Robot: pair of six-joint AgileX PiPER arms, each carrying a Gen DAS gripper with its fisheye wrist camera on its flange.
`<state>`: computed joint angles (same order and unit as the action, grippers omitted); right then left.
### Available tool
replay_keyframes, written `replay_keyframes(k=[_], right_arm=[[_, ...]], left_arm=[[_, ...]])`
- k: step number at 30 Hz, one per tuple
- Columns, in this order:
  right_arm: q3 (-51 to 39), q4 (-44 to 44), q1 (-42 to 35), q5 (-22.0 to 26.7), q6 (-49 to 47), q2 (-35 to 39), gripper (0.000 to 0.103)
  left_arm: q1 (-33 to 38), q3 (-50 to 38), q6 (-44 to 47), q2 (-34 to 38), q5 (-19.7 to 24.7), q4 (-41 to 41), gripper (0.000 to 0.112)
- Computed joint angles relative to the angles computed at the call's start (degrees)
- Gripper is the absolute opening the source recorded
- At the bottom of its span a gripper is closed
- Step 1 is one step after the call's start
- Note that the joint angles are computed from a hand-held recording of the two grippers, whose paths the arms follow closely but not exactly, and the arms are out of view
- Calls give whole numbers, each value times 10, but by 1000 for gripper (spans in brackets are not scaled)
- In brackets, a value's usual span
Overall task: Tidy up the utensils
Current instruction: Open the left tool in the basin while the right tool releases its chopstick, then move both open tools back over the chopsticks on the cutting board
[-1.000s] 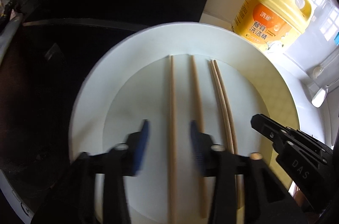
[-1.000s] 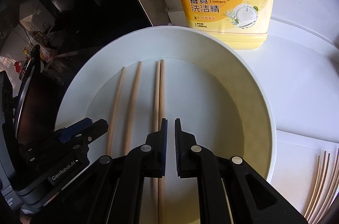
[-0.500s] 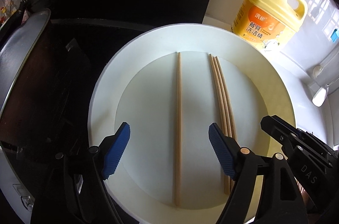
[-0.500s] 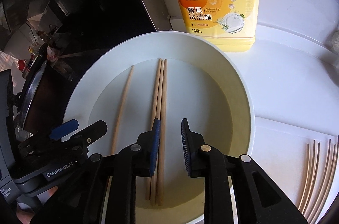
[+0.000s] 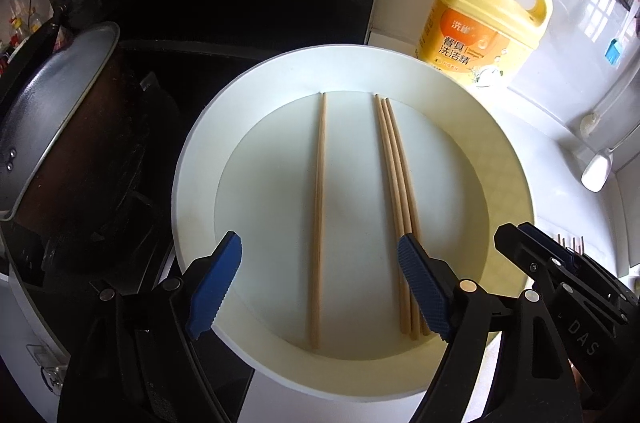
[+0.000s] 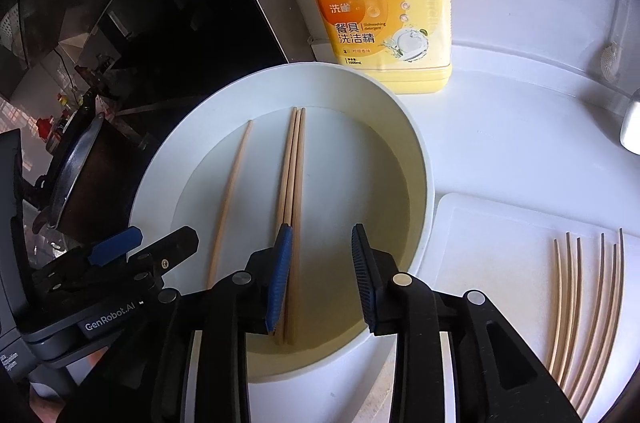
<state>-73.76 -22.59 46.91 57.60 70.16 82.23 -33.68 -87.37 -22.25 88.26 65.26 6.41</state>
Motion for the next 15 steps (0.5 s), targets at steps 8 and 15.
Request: replay_keyframes(k=[8,15], right_arm=[[30,-32,41,21,47,-42,35],[71,-76,97,64,107,-89,48]], left_arm=[[-44,9,-44,-30,16,43,79],[-87,11,-76,-34,19,67,79]])
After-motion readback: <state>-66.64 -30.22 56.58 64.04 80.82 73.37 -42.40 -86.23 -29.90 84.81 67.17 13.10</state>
